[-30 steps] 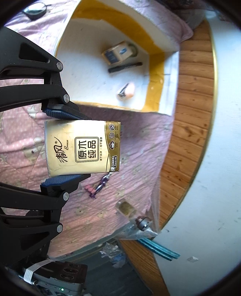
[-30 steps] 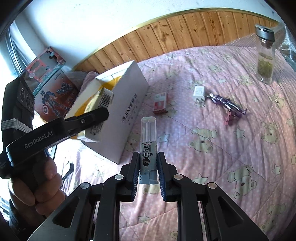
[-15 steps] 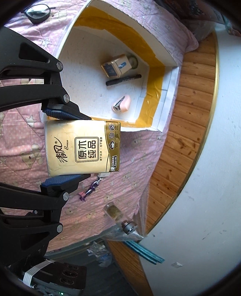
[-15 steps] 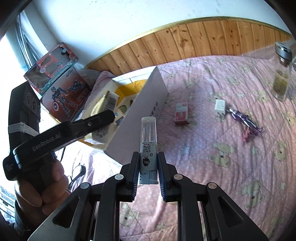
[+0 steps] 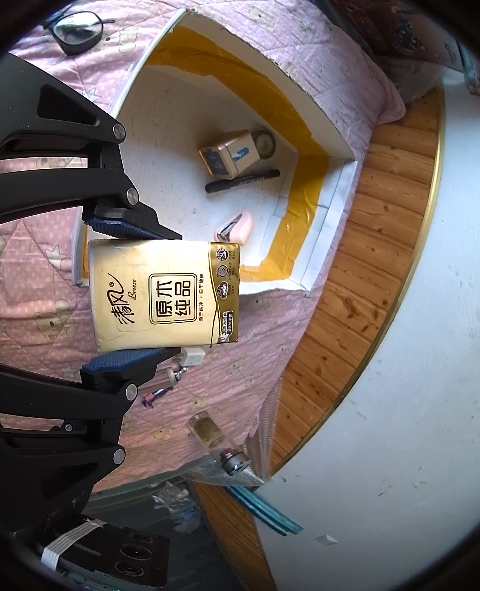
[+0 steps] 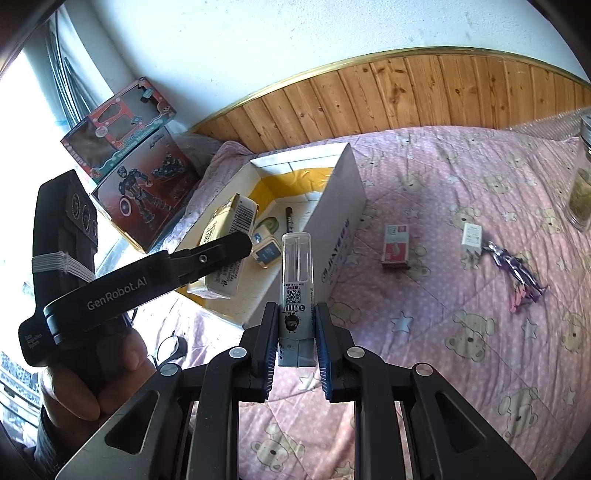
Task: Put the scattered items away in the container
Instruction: 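Lift and carry the tissue pack and clear tube over the white box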
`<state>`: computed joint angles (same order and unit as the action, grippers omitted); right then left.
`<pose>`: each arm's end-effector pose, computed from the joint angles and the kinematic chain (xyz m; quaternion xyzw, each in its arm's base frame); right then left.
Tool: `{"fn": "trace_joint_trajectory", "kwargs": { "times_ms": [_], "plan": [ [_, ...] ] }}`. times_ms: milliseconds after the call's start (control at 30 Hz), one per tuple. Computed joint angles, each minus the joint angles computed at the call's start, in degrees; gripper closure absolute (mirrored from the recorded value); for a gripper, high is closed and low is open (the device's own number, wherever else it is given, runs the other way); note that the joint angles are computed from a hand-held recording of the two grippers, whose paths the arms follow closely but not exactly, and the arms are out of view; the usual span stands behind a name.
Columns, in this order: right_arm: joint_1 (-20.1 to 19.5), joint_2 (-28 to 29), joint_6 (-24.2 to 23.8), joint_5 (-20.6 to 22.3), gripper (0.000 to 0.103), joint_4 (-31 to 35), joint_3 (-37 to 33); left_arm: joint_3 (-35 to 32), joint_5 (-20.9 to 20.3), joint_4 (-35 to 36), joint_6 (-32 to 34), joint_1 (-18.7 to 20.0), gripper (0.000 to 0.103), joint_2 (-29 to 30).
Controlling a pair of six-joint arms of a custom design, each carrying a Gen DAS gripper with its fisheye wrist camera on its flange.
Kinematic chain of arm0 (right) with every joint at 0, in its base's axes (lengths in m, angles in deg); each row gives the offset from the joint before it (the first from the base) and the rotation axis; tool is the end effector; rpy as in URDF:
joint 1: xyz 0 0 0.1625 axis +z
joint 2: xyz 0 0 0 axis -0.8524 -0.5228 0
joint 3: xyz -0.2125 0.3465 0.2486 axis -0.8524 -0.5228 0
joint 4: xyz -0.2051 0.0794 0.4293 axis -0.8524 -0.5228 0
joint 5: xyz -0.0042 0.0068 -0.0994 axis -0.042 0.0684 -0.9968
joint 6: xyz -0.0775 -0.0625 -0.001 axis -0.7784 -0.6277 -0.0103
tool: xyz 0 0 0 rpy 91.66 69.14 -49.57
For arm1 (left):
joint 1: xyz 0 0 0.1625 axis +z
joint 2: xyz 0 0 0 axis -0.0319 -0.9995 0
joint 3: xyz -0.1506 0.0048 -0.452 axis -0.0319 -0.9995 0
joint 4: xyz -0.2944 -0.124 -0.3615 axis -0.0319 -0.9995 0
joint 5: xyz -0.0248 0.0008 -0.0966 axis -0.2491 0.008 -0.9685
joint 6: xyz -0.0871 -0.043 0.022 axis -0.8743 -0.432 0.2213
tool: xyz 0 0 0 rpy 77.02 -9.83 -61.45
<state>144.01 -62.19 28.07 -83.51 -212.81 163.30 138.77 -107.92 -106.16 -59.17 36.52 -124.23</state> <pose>0.0931 -0.4996 0.3386 0.2671 -0.9364 0.2105 0.0868 -0.3732 -0.5057 0.0781 0.0507 0.9159 -0.3685 0.1508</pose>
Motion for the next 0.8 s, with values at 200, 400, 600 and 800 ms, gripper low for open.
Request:
{"fn": "trace_joint_trajectory", "kwargs": {
  "times_ms": [200,400,600,800],
  "plan": [
    [0.74,1.11,0.64,0.26,0.083,0.17,-0.49,0.55,0.30,1.28,-2.41,0.73,0.050,-0.85],
    [1.71,2.26,1.09,0.42,0.083,0.13,-1.03,1.02,0.44,1.91,-3.82,1.10,0.050,-1.58],
    [2.69,3.37,1.17,0.40,0.083,-0.25,-1.49,1.45,1.03,2.20,-5.02,1.39,0.050,-2.27],
    [3.56,4.72,1.34,0.07,0.083,-0.67,-2.15,1.73,1.14,2.48,-6.01,1.94,0.050,-2.86]
  ]
}}
